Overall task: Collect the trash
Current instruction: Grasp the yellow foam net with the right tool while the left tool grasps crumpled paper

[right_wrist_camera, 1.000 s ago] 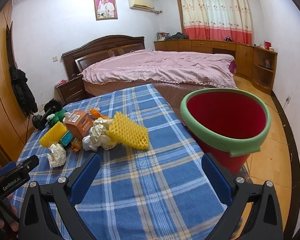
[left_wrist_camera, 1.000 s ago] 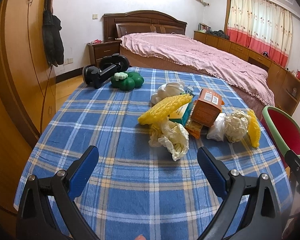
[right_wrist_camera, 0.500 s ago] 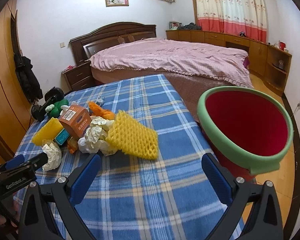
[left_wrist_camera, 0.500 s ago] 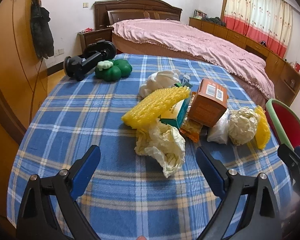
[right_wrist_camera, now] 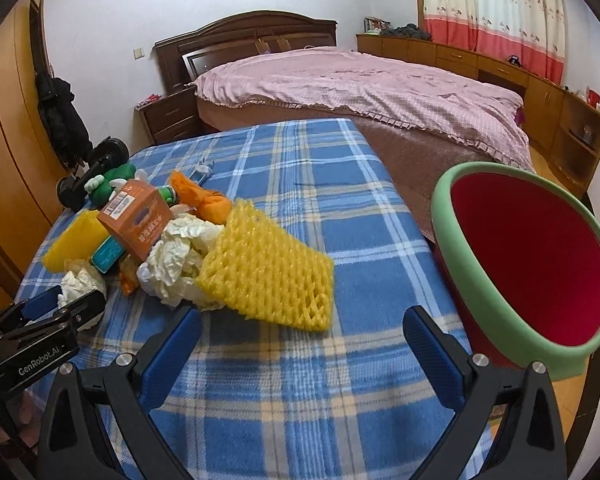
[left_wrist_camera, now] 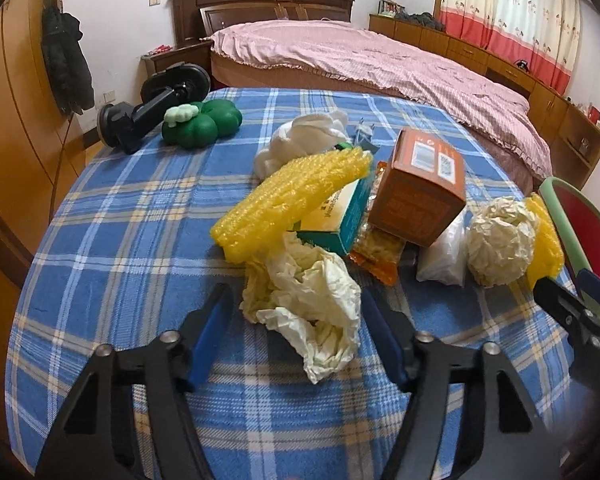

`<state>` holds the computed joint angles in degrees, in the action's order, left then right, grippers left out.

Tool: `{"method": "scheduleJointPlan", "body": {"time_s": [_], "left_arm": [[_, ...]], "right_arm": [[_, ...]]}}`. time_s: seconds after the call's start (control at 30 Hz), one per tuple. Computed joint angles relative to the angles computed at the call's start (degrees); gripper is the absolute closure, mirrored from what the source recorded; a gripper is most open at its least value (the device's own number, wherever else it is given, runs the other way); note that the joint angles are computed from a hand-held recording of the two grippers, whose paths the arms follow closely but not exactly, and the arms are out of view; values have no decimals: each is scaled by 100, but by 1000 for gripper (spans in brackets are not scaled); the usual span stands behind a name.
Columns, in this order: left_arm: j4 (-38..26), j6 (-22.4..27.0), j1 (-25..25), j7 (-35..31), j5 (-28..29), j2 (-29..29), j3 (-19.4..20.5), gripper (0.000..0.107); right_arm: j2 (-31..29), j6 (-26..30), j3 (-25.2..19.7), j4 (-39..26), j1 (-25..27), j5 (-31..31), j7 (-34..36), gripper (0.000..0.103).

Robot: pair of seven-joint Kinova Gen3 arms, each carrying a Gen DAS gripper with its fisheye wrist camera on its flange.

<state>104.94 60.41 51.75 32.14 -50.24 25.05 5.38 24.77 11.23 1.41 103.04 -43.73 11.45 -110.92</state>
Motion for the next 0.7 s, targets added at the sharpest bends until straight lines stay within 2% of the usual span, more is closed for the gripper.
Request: {"method": "scheduleJointPlan", "body": {"time_s": [0.1,0.17,0.23,0.27,0.4,0.5,0.7], "left_arm": [[25,-114,-62,-83,42,-7,11,57],[65,-186,-57,-63,20,-30,-1,66],[79,-159,-1,-27,-40,-36,-9,71],[98,-160,25,14,-80,-48,-13,75],[190,-178,112,217,-260,-147,14,78],[226,-79,208,375,-412,-212,69,79],[228,162,322,585,-608,-319,219,79]], "right_arm": [[78,58,32,-113,-32,36,20,21],[144,155,-72,-219,61,5,75,31],[201,205,-222,-297,197,-38,182,46],[233,274,-293,-354,258,-65,240,48],[277,288,-727,-390,663,-320,551,71],[179,88,-655,-211,619,-408,583,88],[-148,-391,-136,230,185,-404,411,91]]}}
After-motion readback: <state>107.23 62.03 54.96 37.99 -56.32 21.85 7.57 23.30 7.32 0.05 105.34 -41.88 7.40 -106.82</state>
